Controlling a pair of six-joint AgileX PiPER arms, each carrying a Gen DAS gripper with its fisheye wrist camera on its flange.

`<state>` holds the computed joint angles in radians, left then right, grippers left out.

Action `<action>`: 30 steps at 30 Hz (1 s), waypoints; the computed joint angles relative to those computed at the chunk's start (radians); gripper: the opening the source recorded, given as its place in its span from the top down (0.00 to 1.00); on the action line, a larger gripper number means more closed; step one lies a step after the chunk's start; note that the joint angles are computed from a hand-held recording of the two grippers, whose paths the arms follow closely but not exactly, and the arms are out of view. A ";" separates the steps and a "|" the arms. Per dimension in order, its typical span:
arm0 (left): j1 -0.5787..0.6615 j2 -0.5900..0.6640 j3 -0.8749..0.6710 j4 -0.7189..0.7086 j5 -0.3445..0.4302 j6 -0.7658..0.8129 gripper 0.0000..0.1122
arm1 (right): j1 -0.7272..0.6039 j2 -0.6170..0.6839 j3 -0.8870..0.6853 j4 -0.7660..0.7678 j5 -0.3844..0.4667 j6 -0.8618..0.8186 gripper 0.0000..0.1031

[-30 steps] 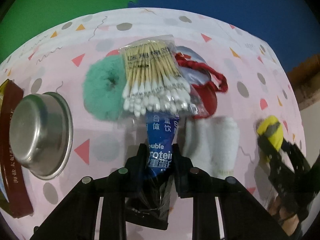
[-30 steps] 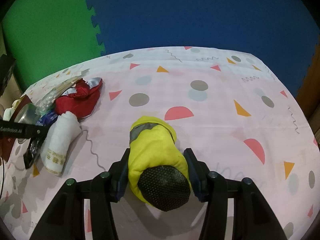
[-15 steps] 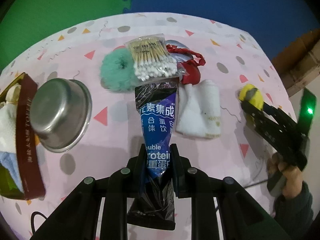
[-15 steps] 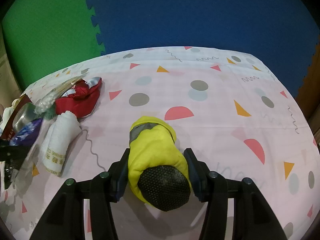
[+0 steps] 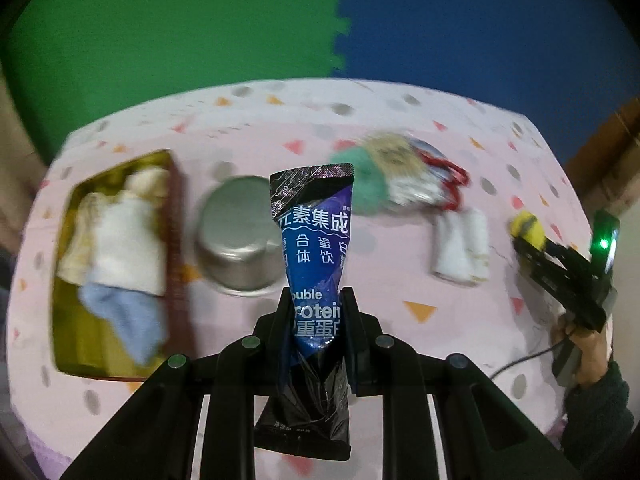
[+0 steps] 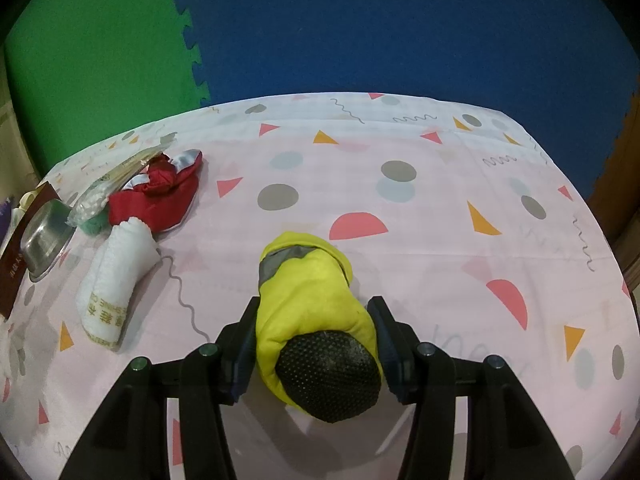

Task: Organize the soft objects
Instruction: 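Carry the blue pouch with the left gripper into the tray and release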

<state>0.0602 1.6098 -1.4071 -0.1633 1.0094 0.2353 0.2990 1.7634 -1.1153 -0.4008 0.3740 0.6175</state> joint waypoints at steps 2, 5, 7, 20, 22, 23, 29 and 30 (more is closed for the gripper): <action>0.053 -0.002 -0.014 0.013 -0.007 0.010 0.83 | 0.003 0.000 -0.001 -0.010 0.005 0.009 0.48; 0.146 0.011 -0.045 0.038 -0.019 0.034 0.83 | 0.008 0.001 -0.004 -0.030 0.013 0.026 0.48; 0.197 0.029 -0.066 0.045 -0.027 0.044 0.83 | 0.012 0.000 -0.002 -0.043 0.016 0.038 0.48; 0.431 0.240 -0.234 0.035 -0.051 0.134 0.83 | 0.022 0.006 -0.013 -0.074 0.035 0.064 0.48; 0.441 0.260 -0.233 0.022 -0.061 0.156 0.83 | 0.022 0.006 -0.013 -0.075 0.037 0.064 0.48; 0.446 0.267 -0.226 0.005 -0.069 0.181 0.83 | 0.022 0.005 -0.013 -0.076 0.037 0.064 0.48; 0.443 0.282 -0.167 0.032 -0.158 0.212 0.83 | 0.023 0.005 -0.015 -0.079 0.041 0.065 0.48; 0.447 0.287 -0.167 0.023 -0.161 0.222 0.83 | 0.023 0.005 -0.015 -0.079 0.041 0.065 0.48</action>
